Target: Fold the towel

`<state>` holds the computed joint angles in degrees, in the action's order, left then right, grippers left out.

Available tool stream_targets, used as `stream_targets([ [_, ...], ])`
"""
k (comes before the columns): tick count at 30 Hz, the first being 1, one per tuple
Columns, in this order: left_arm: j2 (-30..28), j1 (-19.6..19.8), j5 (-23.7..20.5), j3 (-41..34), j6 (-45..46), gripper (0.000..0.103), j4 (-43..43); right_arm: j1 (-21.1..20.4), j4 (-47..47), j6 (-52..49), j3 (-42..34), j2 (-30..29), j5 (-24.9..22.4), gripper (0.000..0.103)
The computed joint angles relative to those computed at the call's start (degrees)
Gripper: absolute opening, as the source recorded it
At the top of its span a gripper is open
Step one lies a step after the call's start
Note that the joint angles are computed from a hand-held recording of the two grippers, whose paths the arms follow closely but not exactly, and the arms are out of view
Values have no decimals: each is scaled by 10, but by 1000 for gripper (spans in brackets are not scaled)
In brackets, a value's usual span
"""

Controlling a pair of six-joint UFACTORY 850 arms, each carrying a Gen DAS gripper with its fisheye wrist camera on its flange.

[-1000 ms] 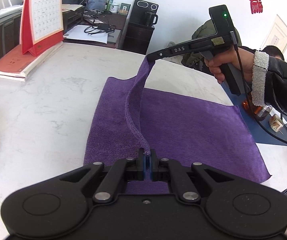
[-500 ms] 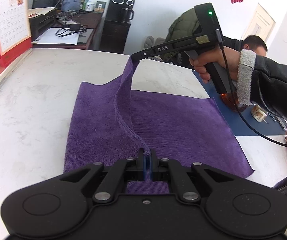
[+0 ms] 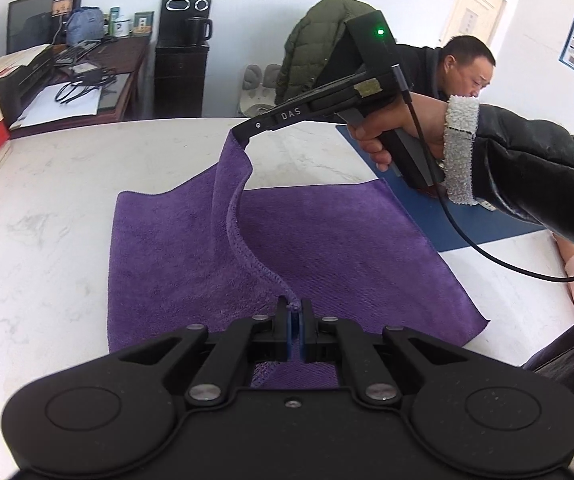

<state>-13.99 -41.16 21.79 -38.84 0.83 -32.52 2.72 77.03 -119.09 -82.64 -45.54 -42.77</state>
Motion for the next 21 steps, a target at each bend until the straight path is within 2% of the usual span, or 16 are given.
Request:
stream_targets([
  [13, -33, 25, -28, -43, -94, 3, 164, -35, 19, -10, 5, 0, -7, 3],
  [21, -45, 41, -30, -59, -152, 3, 265, -50, 30, -16, 9, 4, -8, 3],
])
